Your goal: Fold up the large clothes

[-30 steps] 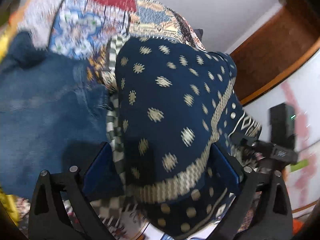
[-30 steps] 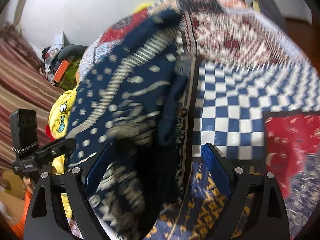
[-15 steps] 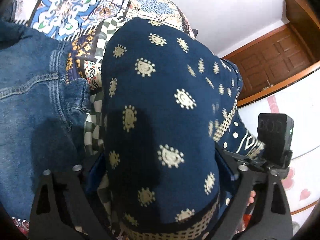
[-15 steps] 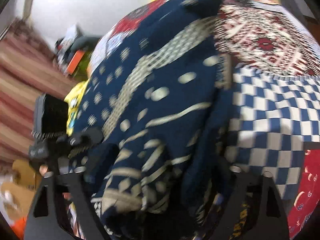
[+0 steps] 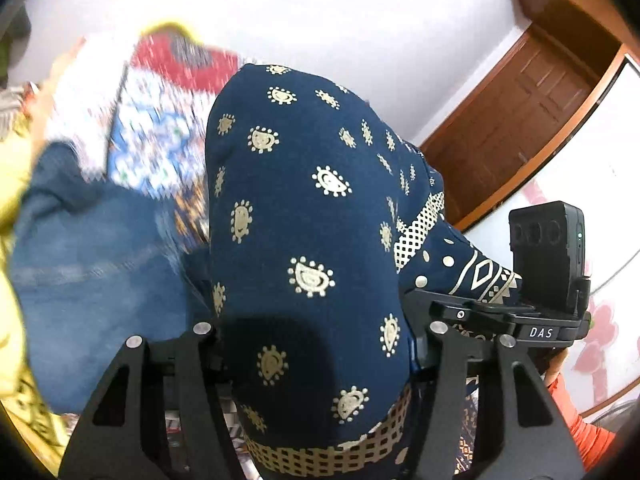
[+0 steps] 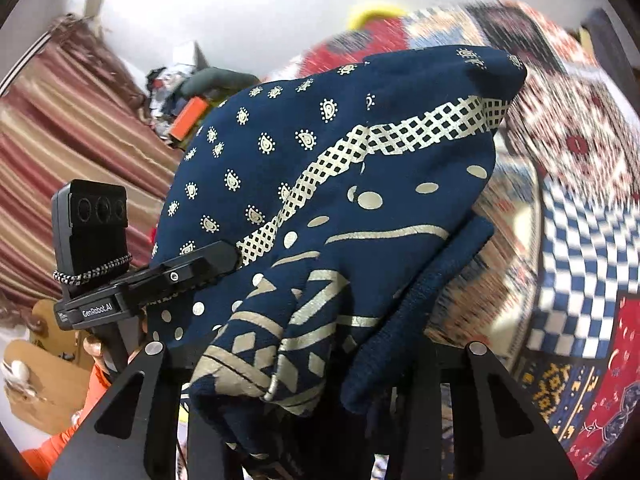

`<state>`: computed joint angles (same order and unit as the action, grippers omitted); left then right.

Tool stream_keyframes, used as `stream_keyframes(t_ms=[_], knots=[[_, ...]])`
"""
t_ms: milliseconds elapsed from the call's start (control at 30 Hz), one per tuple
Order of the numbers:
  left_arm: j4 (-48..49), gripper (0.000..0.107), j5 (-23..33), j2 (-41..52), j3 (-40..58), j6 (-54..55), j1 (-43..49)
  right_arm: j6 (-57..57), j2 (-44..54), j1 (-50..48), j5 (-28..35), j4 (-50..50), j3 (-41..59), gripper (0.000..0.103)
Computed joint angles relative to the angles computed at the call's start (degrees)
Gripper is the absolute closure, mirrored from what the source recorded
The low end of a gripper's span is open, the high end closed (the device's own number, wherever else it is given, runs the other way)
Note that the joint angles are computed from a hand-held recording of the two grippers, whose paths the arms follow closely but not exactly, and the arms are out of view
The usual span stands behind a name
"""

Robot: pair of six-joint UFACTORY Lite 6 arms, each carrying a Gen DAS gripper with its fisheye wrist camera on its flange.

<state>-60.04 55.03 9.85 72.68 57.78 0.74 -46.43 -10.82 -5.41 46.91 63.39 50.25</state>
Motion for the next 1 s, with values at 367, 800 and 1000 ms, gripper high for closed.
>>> stream_keyframes(t_ms=[367, 800, 1000], knots=[[2.33, 0.047, 8.61, 5.35, 10.95, 3.84, 17.75, 10.51, 22.84, 21.55, -14.64, -1.91, 26.61, 0.069], [5.47, 0.039, 1.80, 34.08, 20.50, 10.41, 21.58, 12.52, 66.84, 26.53, -12.85, -0.93, 59.45, 0.065], [5.38, 0.028, -5.84, 23.63, 7.91, 13.19, 20.65, 10.78, 60.37, 25.94, -15.94, -2.72, 51.43, 0.059]])
